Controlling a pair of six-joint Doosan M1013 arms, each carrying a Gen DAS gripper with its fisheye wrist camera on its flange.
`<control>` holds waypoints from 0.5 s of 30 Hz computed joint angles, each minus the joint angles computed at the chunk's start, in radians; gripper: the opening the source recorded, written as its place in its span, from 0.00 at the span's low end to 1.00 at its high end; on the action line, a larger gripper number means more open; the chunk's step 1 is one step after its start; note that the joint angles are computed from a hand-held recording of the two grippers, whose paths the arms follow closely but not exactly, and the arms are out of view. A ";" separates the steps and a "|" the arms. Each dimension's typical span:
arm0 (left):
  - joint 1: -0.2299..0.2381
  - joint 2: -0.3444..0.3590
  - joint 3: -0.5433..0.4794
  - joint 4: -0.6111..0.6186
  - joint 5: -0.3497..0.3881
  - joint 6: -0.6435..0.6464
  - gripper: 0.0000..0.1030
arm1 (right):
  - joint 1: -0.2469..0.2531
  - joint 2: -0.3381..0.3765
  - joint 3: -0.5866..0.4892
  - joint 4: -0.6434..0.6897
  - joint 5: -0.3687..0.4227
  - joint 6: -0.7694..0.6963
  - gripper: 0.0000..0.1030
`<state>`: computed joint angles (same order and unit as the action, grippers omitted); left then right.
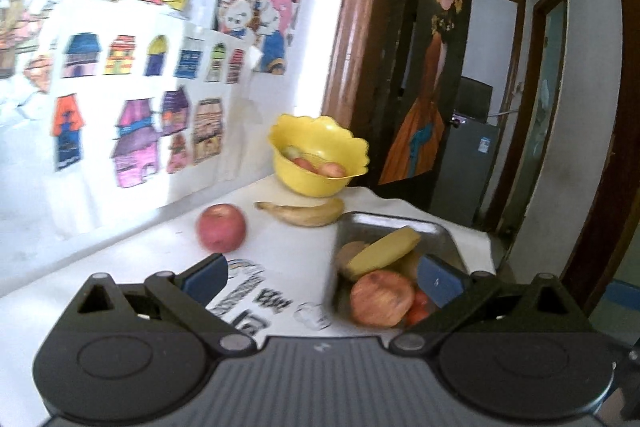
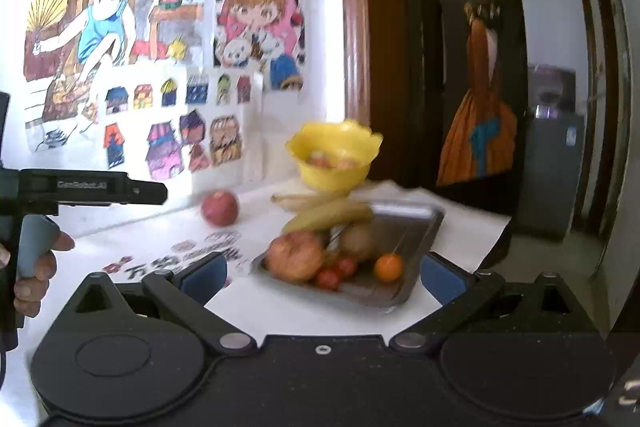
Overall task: Organize fruits
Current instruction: 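Withdraw both tools from the tray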
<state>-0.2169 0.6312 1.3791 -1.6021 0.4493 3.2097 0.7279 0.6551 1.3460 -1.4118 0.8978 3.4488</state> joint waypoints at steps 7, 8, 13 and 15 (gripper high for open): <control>0.051 -0.012 0.030 0.061 -0.043 -0.018 1.00 | 0.001 0.022 -0.068 0.087 -0.066 -0.134 0.99; 0.057 -0.011 0.028 0.106 -0.054 -0.056 1.00 | 0.000 0.026 -0.079 0.090 -0.070 -0.153 0.99; 0.078 0.004 -0.002 0.328 -0.102 -0.260 1.00 | -0.019 0.046 -0.144 0.148 -0.113 -0.291 0.99; 0.085 0.010 -0.010 0.354 -0.107 -0.277 1.00 | -0.031 0.065 -0.193 0.199 -0.107 -0.381 0.99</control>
